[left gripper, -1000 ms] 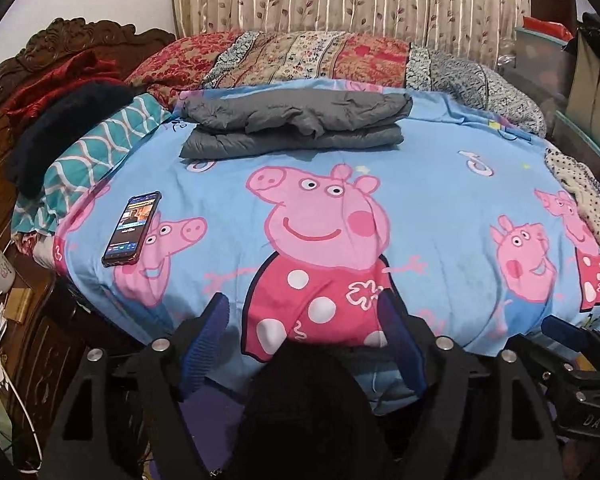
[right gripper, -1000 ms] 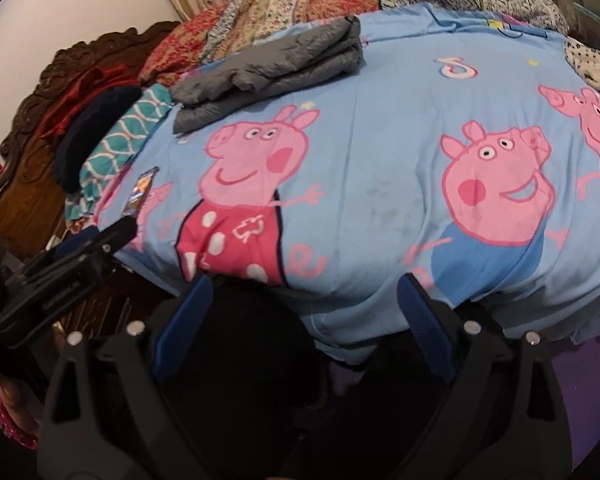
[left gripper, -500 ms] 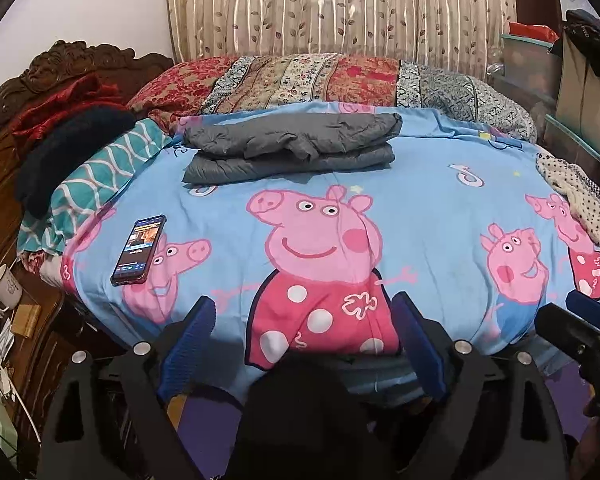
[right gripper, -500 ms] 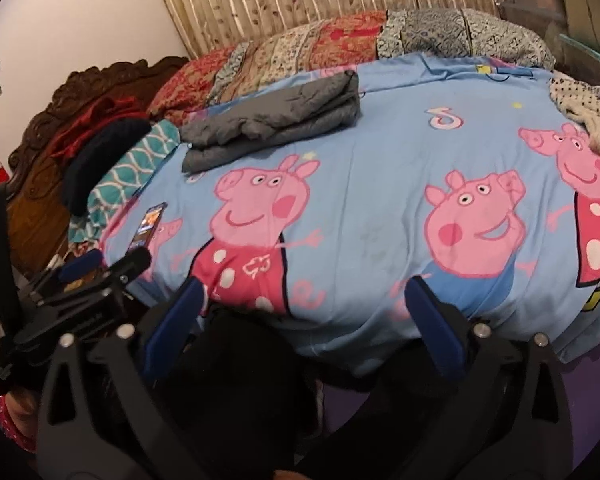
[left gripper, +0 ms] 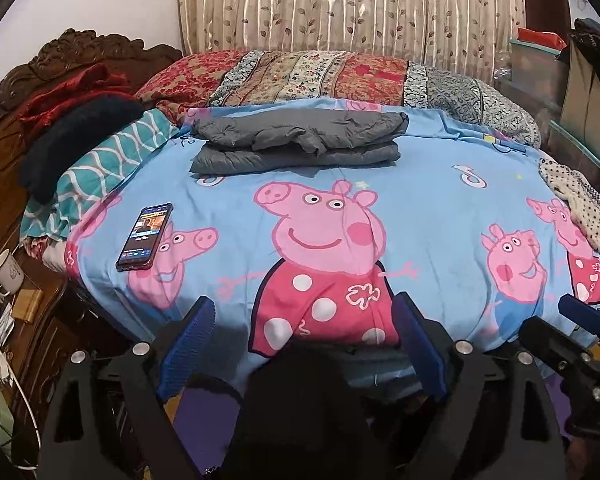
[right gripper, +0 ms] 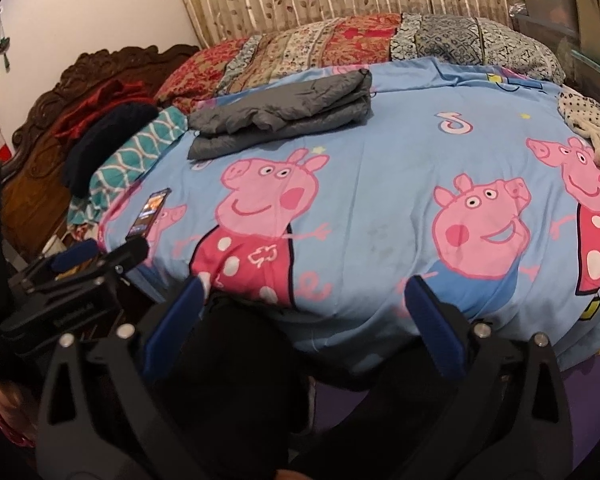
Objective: Fold large clothes
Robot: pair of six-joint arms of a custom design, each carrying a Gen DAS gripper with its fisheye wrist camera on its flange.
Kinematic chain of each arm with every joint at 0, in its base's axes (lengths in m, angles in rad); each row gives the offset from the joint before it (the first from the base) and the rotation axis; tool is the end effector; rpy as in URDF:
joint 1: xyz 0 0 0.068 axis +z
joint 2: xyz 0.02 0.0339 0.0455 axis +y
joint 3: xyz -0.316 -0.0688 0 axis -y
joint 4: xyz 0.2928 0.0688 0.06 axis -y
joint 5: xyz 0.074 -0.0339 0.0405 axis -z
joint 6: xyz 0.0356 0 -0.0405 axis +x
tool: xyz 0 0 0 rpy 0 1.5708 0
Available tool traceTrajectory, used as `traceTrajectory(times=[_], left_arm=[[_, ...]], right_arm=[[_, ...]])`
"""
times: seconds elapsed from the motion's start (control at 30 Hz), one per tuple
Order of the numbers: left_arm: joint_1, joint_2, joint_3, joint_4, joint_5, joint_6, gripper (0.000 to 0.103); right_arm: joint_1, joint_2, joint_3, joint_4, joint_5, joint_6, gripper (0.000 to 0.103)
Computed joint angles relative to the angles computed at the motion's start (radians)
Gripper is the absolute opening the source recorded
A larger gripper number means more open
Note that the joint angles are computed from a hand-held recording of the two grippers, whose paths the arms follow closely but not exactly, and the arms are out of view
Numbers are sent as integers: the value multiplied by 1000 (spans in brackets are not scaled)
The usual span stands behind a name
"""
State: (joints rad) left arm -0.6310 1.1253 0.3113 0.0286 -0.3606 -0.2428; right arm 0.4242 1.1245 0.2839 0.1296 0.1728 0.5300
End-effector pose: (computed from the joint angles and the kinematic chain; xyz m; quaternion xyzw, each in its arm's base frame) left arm 0.1724 -0.1104 0.1511 0.1080 0.9051 -0.0092 0.4112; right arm 0.1905 0.0793 0.1492 0.0838 0.9024 0.1210 0.4049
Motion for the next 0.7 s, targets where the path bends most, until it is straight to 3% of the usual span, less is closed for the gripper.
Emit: traceTrajectory(times=[0.7], left_arm=[[14,9,-4,-25,3,-23,31]], right_arm=[[42,13,4,-9,34,5,97]])
